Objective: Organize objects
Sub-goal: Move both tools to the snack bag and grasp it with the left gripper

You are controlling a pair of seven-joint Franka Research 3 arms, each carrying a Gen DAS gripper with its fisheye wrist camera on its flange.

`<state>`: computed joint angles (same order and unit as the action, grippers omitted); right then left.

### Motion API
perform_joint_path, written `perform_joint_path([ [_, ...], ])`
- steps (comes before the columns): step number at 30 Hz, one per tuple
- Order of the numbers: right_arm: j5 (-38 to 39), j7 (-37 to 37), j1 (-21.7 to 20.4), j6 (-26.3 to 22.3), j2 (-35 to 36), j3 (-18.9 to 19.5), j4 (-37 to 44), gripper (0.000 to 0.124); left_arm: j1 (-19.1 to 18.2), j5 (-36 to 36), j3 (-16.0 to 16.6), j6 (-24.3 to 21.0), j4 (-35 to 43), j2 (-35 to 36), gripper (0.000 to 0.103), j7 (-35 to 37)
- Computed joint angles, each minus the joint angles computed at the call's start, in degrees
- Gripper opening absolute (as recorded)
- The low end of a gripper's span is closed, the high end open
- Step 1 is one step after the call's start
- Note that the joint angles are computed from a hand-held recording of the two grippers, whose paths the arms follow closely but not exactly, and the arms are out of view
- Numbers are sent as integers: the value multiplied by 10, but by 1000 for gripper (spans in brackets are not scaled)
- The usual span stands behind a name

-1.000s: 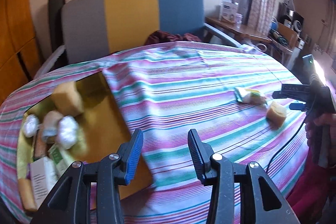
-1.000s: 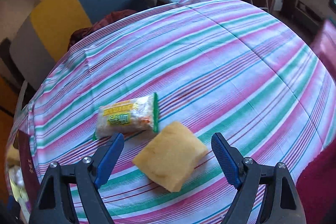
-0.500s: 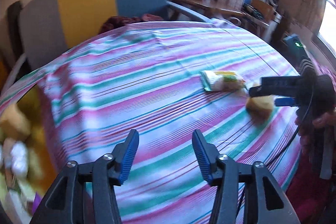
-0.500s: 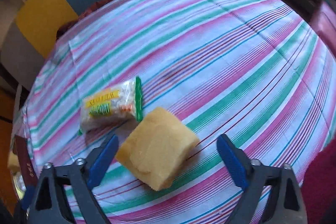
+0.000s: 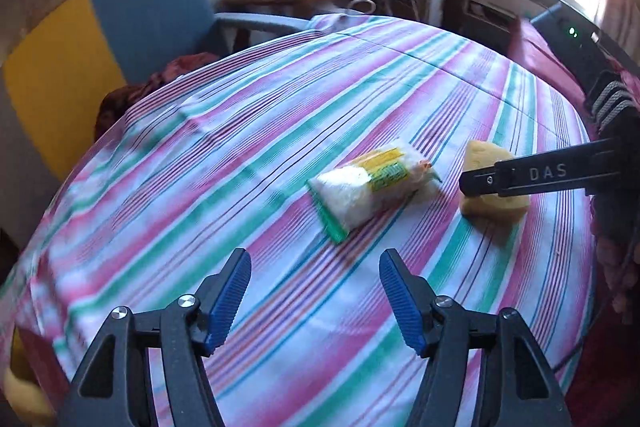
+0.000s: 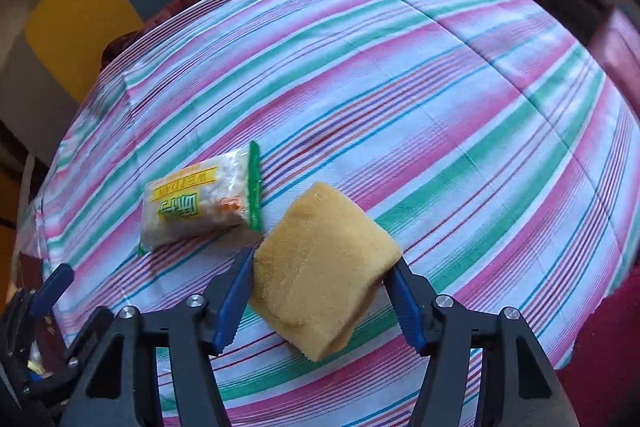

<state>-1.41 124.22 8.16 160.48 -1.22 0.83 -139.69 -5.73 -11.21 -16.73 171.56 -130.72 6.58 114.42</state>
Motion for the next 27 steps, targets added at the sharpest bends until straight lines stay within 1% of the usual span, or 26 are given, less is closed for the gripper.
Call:
perform_joint_path([
  [3, 18, 15, -5, 13, -6, -4, -12, 72, 0, 16, -10, -17, 39, 32, 68, 33],
  [4, 31, 13, -6, 21, -9, -5, -17, 73, 5, 16, -19, -30, 57, 45, 68, 53],
  [7, 38, 15, -10, 34, -13, -4, -23, 77, -3, 56, -16, -45, 93, 76, 68, 59],
  [9, 65, -4, -8, 41, -14, -4, -27, 80, 7, 58, -31, -63, 112, 92, 68, 84],
  [11, 91, -12, -8, 53, -17, -5, -34, 82, 7, 71, -35, -75, 129, 107, 68, 102],
  [13, 114, -14, -9, 65, -22, -5, -43, 87, 13, 71, -44, -99, 150, 121, 68, 124],
  [14, 138, -28, -7, 70, -24, -7, -46, 88, 6, 80, -38, -100, 157, 128, 68, 121],
  [16, 188, -62, 0, 76, -24, -10, -48, 88, 5, 81, -41, -108, 173, 140, 68, 125],
  [17, 200, -70, 0, 76, -25, -10, -48, 88, 4, 81, -42, -114, 181, 147, 68, 126],
  [19, 210, -78, 0, 77, -25, -8, -49, 88, -8, 93, -31, -116, 192, 158, 69, 104],
  [20, 209, -77, -2, 79, -26, -6, -49, 88, -4, 83, -35, -116, 194, 162, 68, 96],
  [21, 205, -72, -3, 80, -26, -5, -51, 88, 2, 70, -41, -118, 194, 163, 65, 90],
  [22, 206, -71, -4, 82, -27, -5, -52, 88, 16, 46, -55, -122, 193, 163, 57, 90],
  [24, 209, -71, -4, 84, -28, -4, -53, 88, 39, 1, -75, -117, 179, 157, 45, 97],
  [27, 205, -67, -6, 88, -30, -2, -56, 88, 46, -32, -76, -71, 126, 126, 43, 73],
])
